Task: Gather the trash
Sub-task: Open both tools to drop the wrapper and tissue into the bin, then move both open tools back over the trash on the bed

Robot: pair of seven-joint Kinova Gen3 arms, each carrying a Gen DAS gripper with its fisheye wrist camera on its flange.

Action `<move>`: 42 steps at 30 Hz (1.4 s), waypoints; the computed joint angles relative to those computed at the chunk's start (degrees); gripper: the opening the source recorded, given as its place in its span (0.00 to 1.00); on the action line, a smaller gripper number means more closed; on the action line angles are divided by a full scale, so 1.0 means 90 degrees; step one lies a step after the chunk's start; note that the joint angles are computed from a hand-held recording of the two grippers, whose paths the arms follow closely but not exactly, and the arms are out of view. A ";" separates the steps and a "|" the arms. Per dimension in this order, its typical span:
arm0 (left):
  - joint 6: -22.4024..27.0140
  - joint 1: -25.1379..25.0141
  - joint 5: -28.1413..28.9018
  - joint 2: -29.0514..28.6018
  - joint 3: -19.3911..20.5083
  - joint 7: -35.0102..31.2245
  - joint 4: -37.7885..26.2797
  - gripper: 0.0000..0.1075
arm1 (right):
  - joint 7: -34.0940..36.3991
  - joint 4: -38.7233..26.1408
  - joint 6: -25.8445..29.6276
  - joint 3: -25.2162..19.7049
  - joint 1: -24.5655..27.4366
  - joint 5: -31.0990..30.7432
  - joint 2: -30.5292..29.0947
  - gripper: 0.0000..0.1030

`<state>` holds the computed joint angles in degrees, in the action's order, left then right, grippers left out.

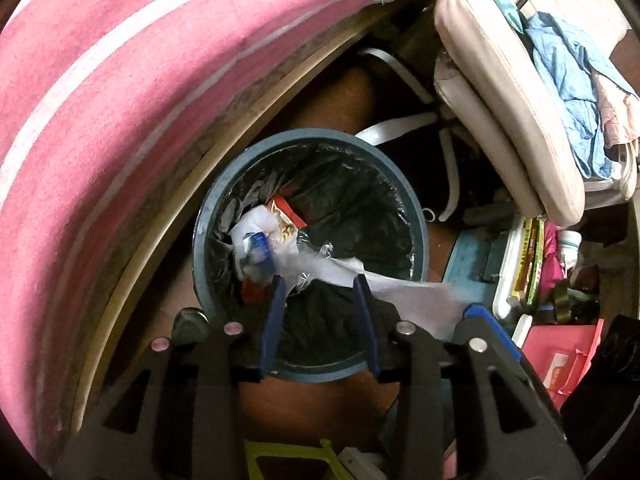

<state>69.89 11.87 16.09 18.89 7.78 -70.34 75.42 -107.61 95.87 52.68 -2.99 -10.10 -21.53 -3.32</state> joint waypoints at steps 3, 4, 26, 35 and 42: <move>-0.0075 -0.0040 0.0046 -0.0084 -0.0027 0.0046 0.0078 0.32 | -0.0097 0.0010 0.0084 0.0032 0.0034 0.0006 -0.0077 0.45; -0.0119 -0.0074 0.0083 -0.0133 -0.0035 0.0045 0.0137 0.32 | -0.0121 -0.0012 0.0109 0.0027 0.0032 0.0029 -0.0090 0.45; -0.1083 -0.1174 0.1293 -0.3664 -0.1206 0.0055 0.2074 0.32 | -0.1045 -0.2222 0.0761 -0.1310 -0.1332 0.1999 -0.0376 0.50; -0.0542 -0.1546 0.1003 -0.5187 -0.2565 -0.0179 0.2013 0.34 | -0.1527 -0.3992 0.1170 -0.2057 -0.2922 0.3377 0.0587 0.51; -0.0188 -0.1622 0.0486 -0.5728 -0.3707 -0.0423 0.2113 0.35 | -0.1739 -0.5478 0.1694 -0.2016 -0.4539 0.4328 0.1754 0.51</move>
<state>68.19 -2.73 20.47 -32.66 -25.58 -74.15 94.43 -123.26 46.56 67.92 -21.13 -50.95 17.42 12.47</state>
